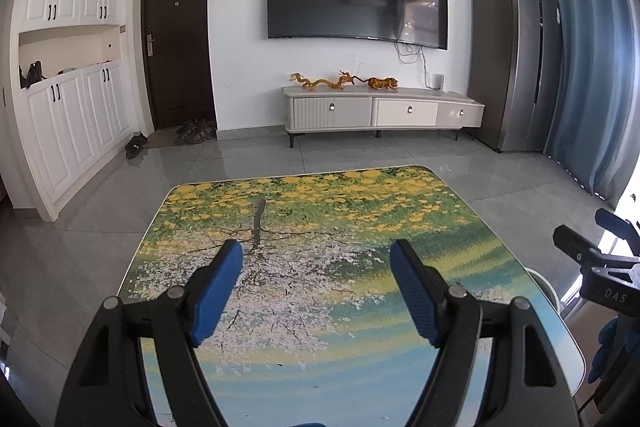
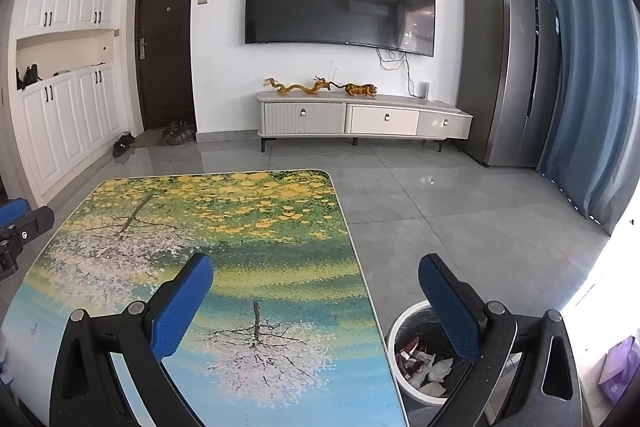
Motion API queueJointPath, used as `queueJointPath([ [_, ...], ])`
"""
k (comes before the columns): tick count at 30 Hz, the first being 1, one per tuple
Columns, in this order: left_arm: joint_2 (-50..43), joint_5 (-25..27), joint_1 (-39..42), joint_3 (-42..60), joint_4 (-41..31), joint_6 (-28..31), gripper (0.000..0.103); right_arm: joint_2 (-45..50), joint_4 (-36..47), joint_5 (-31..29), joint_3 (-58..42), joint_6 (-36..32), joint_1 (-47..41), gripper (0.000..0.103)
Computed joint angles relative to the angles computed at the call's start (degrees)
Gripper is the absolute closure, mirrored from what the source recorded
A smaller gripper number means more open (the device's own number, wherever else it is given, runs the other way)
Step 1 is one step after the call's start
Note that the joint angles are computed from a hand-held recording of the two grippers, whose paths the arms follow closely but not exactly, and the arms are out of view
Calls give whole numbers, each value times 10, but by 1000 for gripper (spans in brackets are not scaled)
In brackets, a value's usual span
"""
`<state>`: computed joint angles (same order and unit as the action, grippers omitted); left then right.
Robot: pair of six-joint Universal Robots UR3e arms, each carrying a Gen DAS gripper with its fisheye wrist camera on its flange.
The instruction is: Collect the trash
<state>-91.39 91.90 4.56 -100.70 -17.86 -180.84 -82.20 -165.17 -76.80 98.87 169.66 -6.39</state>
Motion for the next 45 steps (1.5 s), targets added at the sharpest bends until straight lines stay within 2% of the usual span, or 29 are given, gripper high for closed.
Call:
queueJointPath([
  [45,6,-22,-2,-6,-6,6,28,-2,-15,-8,13,2,-6,0],
])
